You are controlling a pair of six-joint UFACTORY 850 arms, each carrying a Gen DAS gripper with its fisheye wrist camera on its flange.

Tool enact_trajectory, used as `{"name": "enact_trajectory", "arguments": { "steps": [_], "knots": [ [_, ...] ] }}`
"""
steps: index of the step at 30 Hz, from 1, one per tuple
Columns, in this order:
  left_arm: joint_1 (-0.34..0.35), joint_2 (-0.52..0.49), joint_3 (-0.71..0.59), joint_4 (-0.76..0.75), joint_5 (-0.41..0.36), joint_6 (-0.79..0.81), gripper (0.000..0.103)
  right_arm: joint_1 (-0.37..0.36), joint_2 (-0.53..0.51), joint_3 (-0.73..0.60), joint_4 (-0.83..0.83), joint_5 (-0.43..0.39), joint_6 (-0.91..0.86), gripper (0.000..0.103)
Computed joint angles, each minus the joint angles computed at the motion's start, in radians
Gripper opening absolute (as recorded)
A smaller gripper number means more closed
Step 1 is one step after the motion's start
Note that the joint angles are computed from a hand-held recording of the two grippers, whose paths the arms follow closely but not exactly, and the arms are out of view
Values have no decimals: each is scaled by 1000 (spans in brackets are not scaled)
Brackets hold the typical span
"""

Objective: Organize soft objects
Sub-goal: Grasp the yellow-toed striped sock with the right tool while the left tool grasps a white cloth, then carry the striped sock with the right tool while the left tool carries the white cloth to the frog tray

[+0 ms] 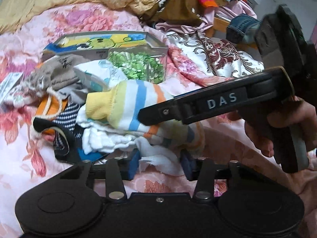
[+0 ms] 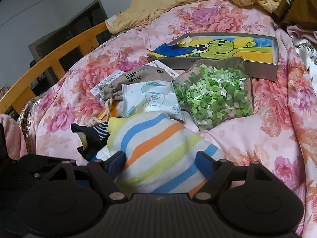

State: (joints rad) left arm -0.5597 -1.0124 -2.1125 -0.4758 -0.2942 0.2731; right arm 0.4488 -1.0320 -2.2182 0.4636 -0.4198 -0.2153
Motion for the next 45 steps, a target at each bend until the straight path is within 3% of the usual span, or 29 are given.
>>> {"name": "enact_trajectory", "arguments": {
  "steps": [4,6,11,14,20,27,30,32,35,37,42,45],
  "knots": [
    [4,0,1,4,-1,-38,29,0,12,25,-25,32,62,75],
    [8,-2,-5,-17,-15,-40,19,-2,20,42,-22,48,84,61],
    [15,7,12,-90,-15,-13,15,-11,41,80,-9,81,114,35],
    [14,19,32,-150,-2,44,14,-14,56,102,-50,110,152,26],
    [15,23,39,-162,-8,52,17,-18,72,123,-247,137,371,24],
    [23,6,21,-291,-44,154,43,-24,70,128,-158,127,305,43],
    [20,-2,12,-281,-44,163,44,-24,61,118,-144,108,300,44],
    [18,-9,4,-256,-44,140,43,-25,58,118,-101,100,270,44],
    [19,-18,-7,-238,-44,120,29,-28,53,117,5,86,184,46],
    [26,-21,-7,-310,-49,177,24,-29,54,124,58,84,148,45],
    [40,-20,4,-403,-63,205,14,-17,75,146,-21,115,240,24],
    [37,9,47,-492,-31,314,14,3,102,167,-241,155,413,20]
  ]
}}
